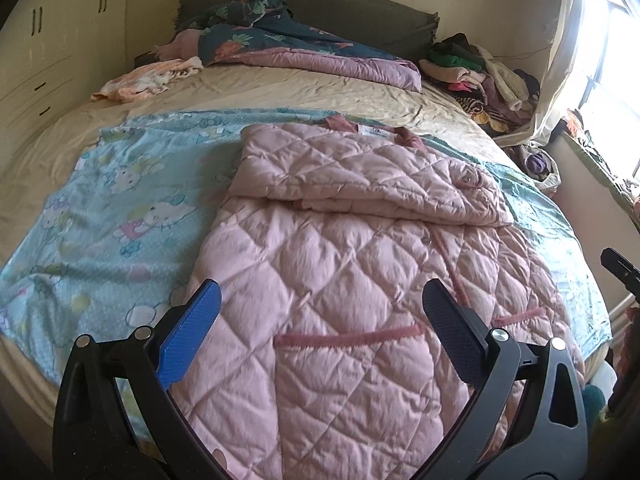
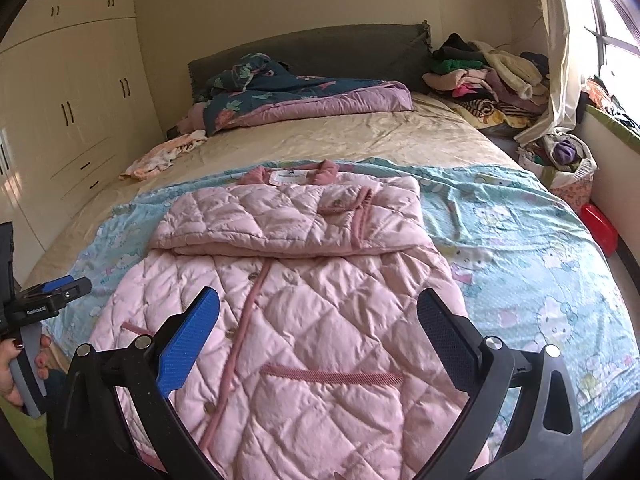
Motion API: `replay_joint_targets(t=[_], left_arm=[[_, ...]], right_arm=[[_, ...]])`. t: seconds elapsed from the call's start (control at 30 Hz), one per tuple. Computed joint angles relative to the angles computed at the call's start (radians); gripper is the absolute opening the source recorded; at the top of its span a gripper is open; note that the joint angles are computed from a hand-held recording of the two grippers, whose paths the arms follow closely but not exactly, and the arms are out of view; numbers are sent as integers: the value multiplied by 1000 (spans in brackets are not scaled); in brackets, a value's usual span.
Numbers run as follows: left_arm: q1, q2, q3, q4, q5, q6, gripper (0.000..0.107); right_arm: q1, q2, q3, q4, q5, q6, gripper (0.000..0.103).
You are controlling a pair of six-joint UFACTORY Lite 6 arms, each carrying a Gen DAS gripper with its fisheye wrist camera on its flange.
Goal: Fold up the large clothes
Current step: 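Move both grippers to the ribbed hem of the jacket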
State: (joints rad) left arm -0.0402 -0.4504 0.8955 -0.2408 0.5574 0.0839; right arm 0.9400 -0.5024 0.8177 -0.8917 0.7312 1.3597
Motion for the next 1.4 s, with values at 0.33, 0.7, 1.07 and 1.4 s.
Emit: replay_joint_targets(t=[0.33, 0.7, 1.07, 1.4], left_arm=[[23, -102, -126, 23, 7, 0, 95], [119, -168, -239, -27, 23, 101, 95], [212, -231, -339, -56, 48, 199, 95], [296, -270, -396, -100, 80, 310, 95]], right_arm=[[27, -155, -120, 38, 70, -7, 99], [14, -328, -250, 93, 148, -37, 99], [41, -456, -338, 114, 230, -46, 99], [70, -532, -404, 151, 277, -61, 99]])
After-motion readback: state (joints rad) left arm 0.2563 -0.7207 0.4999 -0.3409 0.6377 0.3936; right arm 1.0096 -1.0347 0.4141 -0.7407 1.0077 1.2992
